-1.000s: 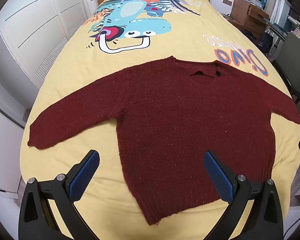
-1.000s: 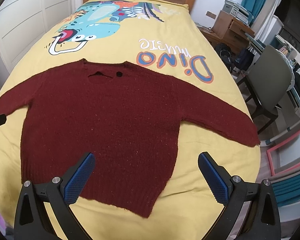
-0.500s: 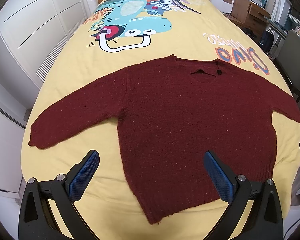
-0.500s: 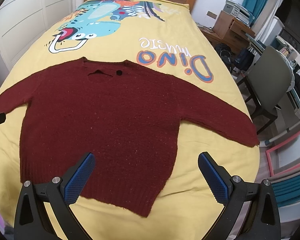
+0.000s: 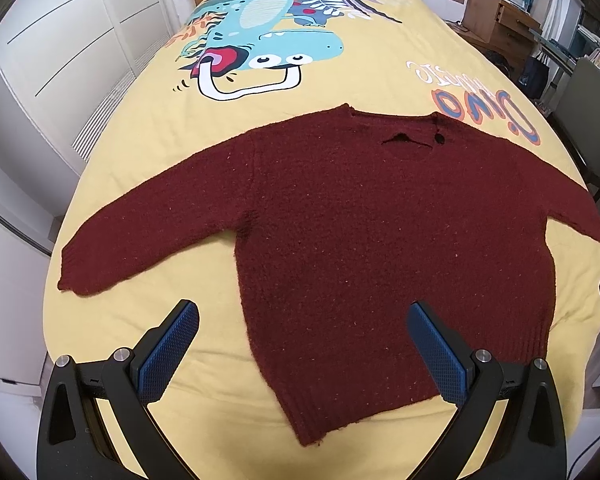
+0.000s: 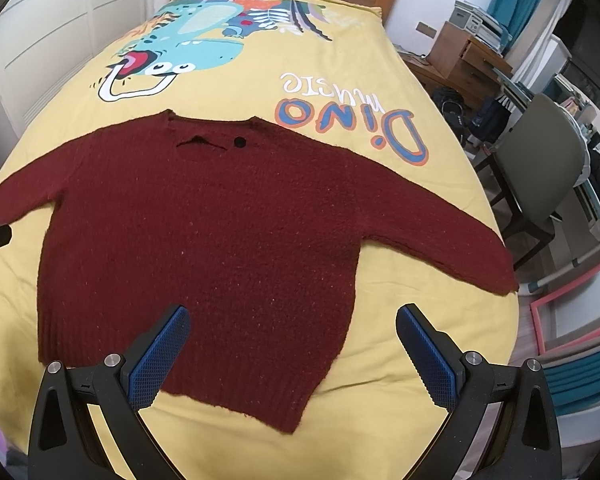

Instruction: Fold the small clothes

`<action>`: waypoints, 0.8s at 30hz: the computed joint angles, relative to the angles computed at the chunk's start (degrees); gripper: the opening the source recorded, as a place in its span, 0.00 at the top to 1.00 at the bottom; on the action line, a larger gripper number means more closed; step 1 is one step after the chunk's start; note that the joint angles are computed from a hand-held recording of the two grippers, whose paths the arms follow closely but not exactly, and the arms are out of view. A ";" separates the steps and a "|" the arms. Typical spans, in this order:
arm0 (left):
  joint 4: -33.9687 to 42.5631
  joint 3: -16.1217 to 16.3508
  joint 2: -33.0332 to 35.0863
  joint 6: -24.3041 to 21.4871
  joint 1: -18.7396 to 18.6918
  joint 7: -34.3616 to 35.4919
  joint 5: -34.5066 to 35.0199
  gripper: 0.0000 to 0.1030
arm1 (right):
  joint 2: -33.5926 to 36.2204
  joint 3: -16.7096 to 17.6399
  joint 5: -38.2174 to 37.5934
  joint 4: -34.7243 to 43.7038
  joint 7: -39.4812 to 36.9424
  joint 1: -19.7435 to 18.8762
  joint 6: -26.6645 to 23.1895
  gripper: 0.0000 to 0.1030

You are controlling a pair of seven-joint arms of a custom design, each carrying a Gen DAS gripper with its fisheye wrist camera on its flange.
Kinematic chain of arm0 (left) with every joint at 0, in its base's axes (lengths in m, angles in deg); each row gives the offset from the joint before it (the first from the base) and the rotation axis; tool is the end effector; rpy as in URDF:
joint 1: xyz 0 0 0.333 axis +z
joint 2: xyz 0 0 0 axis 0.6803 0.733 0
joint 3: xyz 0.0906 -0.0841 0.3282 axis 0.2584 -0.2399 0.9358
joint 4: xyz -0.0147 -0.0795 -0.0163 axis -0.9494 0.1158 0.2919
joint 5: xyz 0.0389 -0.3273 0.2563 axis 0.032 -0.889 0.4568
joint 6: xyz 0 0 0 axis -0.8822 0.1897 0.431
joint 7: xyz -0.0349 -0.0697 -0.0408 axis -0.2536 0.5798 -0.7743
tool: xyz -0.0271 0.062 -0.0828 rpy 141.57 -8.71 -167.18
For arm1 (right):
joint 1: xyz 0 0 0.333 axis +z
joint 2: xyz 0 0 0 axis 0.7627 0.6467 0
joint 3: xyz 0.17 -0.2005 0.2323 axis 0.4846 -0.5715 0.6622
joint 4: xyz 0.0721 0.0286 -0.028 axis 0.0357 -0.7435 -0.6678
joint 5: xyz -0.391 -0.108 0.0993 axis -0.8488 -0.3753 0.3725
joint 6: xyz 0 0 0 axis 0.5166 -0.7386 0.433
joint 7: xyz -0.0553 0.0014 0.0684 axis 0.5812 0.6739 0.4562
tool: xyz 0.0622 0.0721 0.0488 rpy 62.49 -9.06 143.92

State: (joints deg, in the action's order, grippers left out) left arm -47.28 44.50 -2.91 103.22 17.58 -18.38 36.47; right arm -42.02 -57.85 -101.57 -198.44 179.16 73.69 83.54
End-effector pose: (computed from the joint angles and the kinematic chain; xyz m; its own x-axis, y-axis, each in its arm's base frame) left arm 0.5824 -0.4029 0.4764 -0.0400 -0.9979 -0.0506 -0.8986 0.0581 -0.4348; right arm 0.5632 0.3091 0.4857 0.1046 -0.9843 0.1419 -0.8686 -0.1599 -0.4690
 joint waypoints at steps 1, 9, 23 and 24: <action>0.00 -0.02 0.00 -0.12 -0.05 0.21 0.11 0.01 | 0.02 0.00 -0.05 0.01 -0.04 0.02 -0.01 0.00; -0.16 -0.13 0.00 0.15 0.03 0.74 -0.41 0.01 | 0.36 0.00 0.18 0.38 -0.66 0.17 -0.24 0.01; 0.23 -0.06 0.39 0.26 0.23 1.89 -1.19 0.01 | 0.60 -0.02 1.40 0.23 -1.45 0.23 1.27 0.01; 0.34 -0.04 0.50 0.29 0.26 1.99 -1.24 0.01 | 0.72 -0.07 1.45 0.22 -1.46 0.19 1.50 0.01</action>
State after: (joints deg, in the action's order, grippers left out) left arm -46.94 44.47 -2.41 103.51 17.85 -16.39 35.23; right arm -41.30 -57.91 -100.12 -198.22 177.71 73.87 85.04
